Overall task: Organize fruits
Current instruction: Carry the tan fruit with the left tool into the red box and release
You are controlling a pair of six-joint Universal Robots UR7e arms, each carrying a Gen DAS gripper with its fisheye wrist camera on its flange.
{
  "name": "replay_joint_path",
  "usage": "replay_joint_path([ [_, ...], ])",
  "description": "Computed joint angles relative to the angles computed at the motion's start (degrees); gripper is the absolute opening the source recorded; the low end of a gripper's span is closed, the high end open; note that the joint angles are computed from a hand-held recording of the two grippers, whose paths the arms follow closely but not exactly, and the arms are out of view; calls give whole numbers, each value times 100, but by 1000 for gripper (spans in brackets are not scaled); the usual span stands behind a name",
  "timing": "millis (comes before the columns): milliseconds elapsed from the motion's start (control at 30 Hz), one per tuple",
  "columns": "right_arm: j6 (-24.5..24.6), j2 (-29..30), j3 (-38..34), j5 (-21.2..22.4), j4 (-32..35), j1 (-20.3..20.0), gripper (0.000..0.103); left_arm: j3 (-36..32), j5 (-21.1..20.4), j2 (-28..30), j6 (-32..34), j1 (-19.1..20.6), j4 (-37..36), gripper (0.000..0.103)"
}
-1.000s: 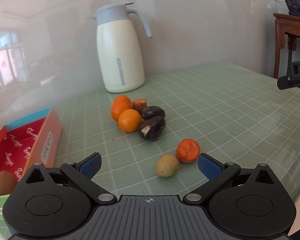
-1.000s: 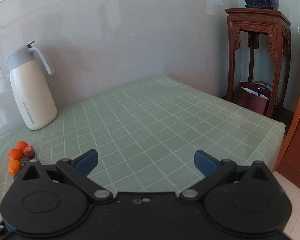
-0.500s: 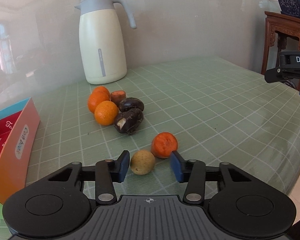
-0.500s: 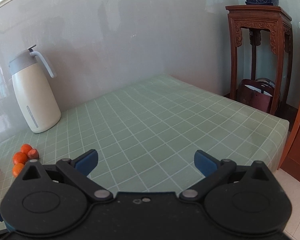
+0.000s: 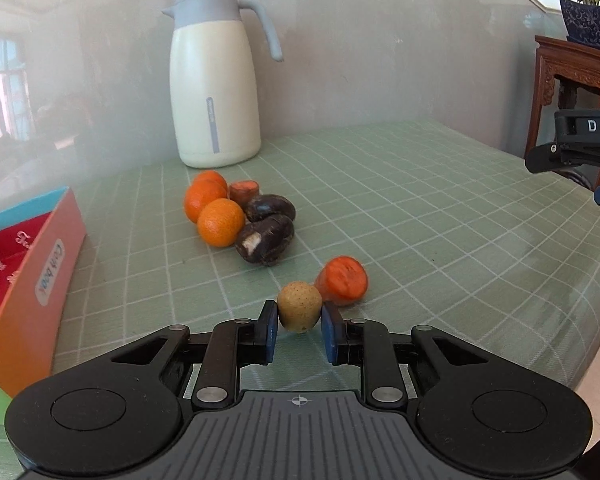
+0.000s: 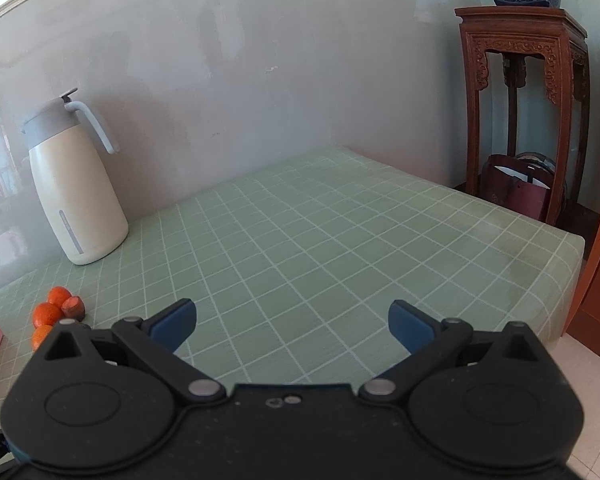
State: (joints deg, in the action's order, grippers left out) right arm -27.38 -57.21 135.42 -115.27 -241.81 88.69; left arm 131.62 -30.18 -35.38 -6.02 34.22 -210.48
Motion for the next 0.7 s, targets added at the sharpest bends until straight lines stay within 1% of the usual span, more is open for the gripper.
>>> replay_joint_path([
  [133, -76, 50, -13, 1, -8, 51, 103, 68, 170, -22, 56, -49, -285, 24],
  [300, -109, 107, -35, -10, -32, 93, 103, 161, 514, -54, 143, -114, -641, 23],
  [500, -140, 189, -80, -16, -7, 168, 103, 341, 729, -284, -24, -111, -634, 23],
  [600, -159, 267, -116, -33, 6, 250, 103, 443, 895, -389, -144, -134, -623, 23],
  [700, -205, 365, -167, -46, 27, 347, 103, 582, 1121, -480, -193, -203, -774, 24],
])
